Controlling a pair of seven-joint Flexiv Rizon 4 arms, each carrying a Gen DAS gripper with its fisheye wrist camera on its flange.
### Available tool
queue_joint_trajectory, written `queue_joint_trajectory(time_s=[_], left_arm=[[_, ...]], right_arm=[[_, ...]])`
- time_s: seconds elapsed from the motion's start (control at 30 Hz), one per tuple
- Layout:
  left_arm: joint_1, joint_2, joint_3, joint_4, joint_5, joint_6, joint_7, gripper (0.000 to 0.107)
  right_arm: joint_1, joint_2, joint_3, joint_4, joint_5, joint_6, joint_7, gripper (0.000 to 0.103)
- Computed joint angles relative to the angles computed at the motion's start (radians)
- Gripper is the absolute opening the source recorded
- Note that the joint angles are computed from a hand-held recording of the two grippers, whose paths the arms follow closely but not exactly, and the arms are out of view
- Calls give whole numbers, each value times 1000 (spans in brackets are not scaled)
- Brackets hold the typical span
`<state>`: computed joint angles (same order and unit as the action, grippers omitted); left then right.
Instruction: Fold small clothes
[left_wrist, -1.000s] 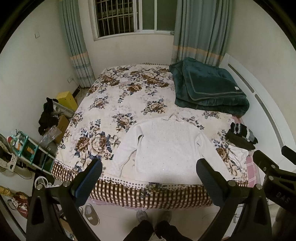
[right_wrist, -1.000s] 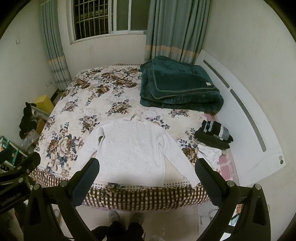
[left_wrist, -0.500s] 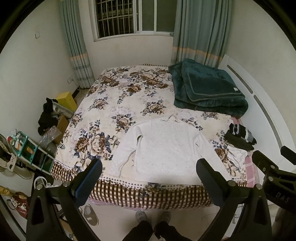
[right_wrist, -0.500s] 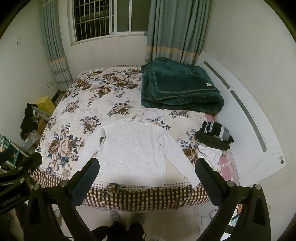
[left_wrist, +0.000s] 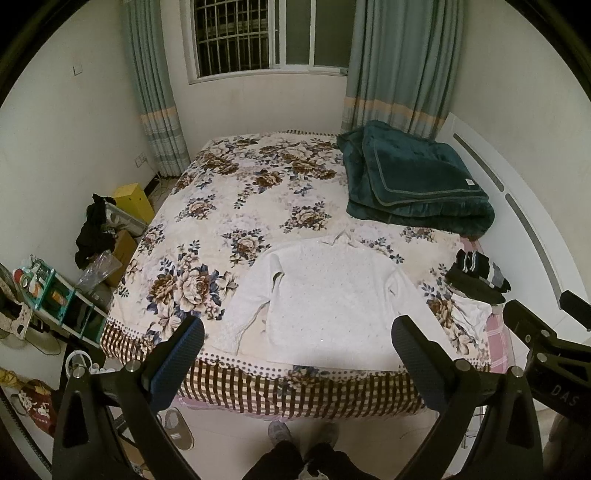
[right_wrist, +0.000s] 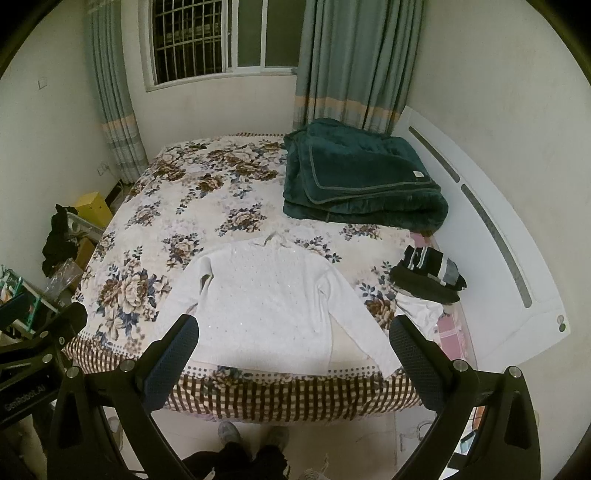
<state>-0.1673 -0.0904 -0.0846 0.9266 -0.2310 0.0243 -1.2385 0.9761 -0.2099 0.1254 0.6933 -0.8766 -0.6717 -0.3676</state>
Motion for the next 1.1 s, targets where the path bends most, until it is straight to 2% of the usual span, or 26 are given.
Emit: queue_joint_trajectory(time_s=[0.1,0.43,1.1], left_arm=[[0,2,1,5,-3,3,2,103],[2,7,3,13,-8,10,4,103],[5,19,5,37,-16,26,10,103]], right_arm=[[12,-38,-25,-69,-15,-11,-40,103],[22,-12,-22,-18,-7,-3,-9,103],[21,-6,-3,-1,-13,-1,12,103]])
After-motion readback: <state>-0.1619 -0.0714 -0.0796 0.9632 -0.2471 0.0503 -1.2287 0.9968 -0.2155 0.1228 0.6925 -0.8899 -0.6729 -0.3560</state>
